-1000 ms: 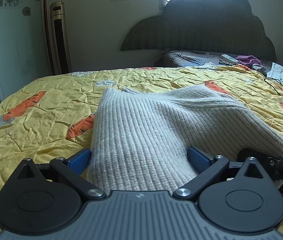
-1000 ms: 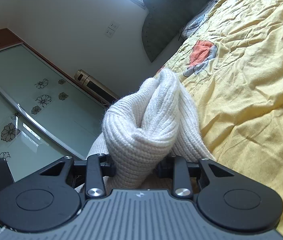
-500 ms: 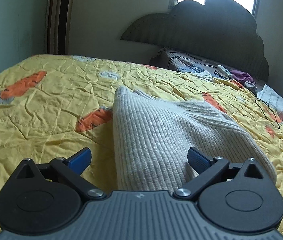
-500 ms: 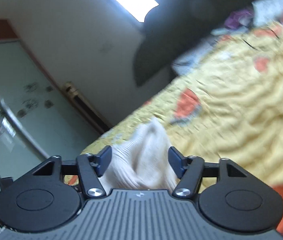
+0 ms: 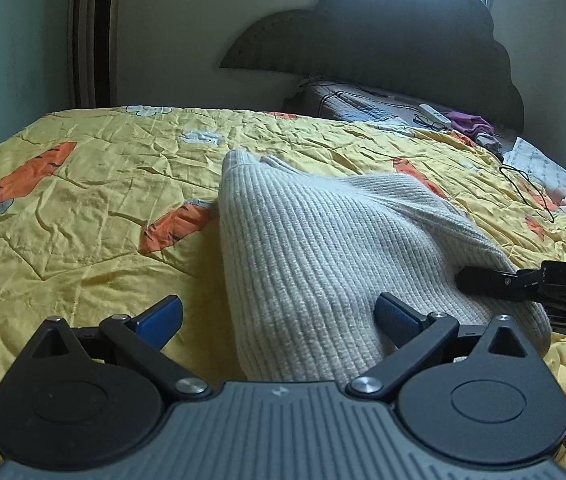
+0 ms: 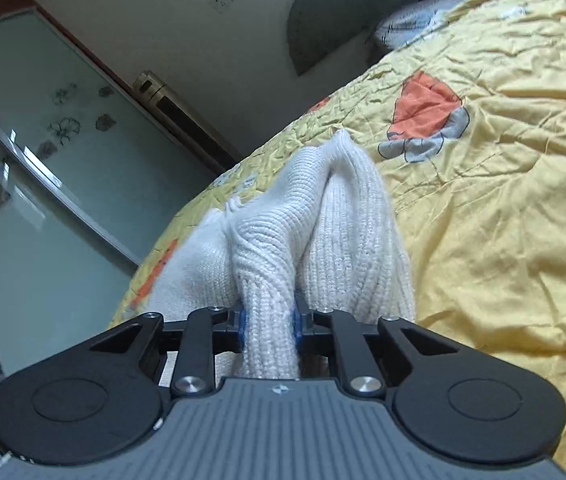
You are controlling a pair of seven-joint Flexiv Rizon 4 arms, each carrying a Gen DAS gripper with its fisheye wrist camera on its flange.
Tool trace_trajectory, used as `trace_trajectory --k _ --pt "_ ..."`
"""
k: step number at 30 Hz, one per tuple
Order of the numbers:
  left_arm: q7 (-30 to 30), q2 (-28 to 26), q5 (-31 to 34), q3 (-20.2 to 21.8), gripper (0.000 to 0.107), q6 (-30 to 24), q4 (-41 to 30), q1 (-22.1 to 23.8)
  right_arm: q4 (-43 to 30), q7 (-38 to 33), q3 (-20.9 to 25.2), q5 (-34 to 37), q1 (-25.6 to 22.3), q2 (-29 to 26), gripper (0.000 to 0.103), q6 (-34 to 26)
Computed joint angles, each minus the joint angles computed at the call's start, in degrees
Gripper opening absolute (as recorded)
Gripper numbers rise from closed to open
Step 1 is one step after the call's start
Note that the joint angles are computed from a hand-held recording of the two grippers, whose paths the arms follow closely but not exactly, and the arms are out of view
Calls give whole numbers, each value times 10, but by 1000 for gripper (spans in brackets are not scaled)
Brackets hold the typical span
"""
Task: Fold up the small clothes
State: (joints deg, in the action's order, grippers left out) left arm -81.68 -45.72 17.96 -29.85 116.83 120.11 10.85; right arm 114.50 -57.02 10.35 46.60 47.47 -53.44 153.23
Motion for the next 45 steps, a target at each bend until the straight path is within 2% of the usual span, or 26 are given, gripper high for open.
trace_trajectory --k 2,4,7,9,10,12,14,15,16,17,19,20,21,22,23,25,26,28,29,30,31,34,38,40,42,45 --pt "-3 1 -3 -2 103 -4 0 0 -8 -52 -17 36 20 18 29 -31" --pt "-5 0 -5 -2 103 -3 1 -1 -19 -77 -22 52 25 17 29 -40" --pt "-9 -3 -3 -14 103 -12 1 10 -13 -47 -5 25 7 3 29 -10" --pt "-8 -6 -1 -28 103 -24 0 23 -10 -48 -2 28 8 8 31 -11" --pt "-6 -9 1 -37 103 -29 -2 31 -7 -58 -2 32 11 16 37 -18" --pt "0 -21 8 -63 103 -38 -5 55 4 -86 -7 34 19 37 55 -33" --pt "7 -43 12 -102 103 -56 -11 89 -28 -219 24 95 2 58 92 -43" --pt "9 -60 9 -128 103 -70 -15 111 -56 -304 24 148 4 66 97 -49" --pt "12 -80 3 -157 103 -90 -19 135 -88 -398 6 216 17 76 102 -63" --pt "17 -104 -9 -187 103 -117 -24 160 -121 -491 0 273 16 81 103 -68" --pt "31 -157 -39 -245 103 -181 -37 204 -165 -635 39 327 -35 83 103 -76" --pt "40 -185 -57 -269 103 -216 -46 221 -171 -660 74 324 -75 82 103 -93" --pt "48 -208 -76 -286 103 -247 -56 232 -158 -648 108 298 -115 86 103 -127" --pt "58 -227 -94 -299 103 -273 -66 238 -134 -599 145 245 -155 81 103 -148" --pt "69 -248 -114 -310 103 -305 -81 243 -103 -513 182 164 -195 67 102 -151" --pt "98 -288 -137 -334 103 -332 -96 253 -39 -339 241 -23 -275 27 101 -140" --pt "108 -296 -149 -339 103 -346 -103 252 -15 -272 263 -116 -312 -1 99 -115" --pt "133 -317 -169 -353 102 -370 -115 253 19 -145 250 -281 -343 -46 98 -52" --pt "145 -315 -184 -354 99 -372 -116 247 23 -97 224 -320 -335 -52 98 -34" --pt "137 -297 -179 -341 94 -359 -116 234 25 -56 187 -337 -312 -49 99 -26" --pt "136 -265 -174 -319 81 -338 -112 215 23 -42 169 -341 -297 -44 98 -30" --pt "168 -234 -159 -307 66 -281 -87 203 16 -47 134 -318 -253 -26 96 -46" --pt "184 -208 -160 -304 62 -220 -61 202 19 -5 126 -359 -243 -36 90 25" --pt "185 -195 -150 -297 62 -198 -55 201 12 -5 108 -354 -222 -28 89 27" --pt "186 -190 -147 -293 63 -201 -59 206 -6 -8 80 -299 -192 -7 87 -34" --pt "160 -158 -180 -263 70 -231 -63 196 -40 -75 -24 -138 -85 33 86 -180"
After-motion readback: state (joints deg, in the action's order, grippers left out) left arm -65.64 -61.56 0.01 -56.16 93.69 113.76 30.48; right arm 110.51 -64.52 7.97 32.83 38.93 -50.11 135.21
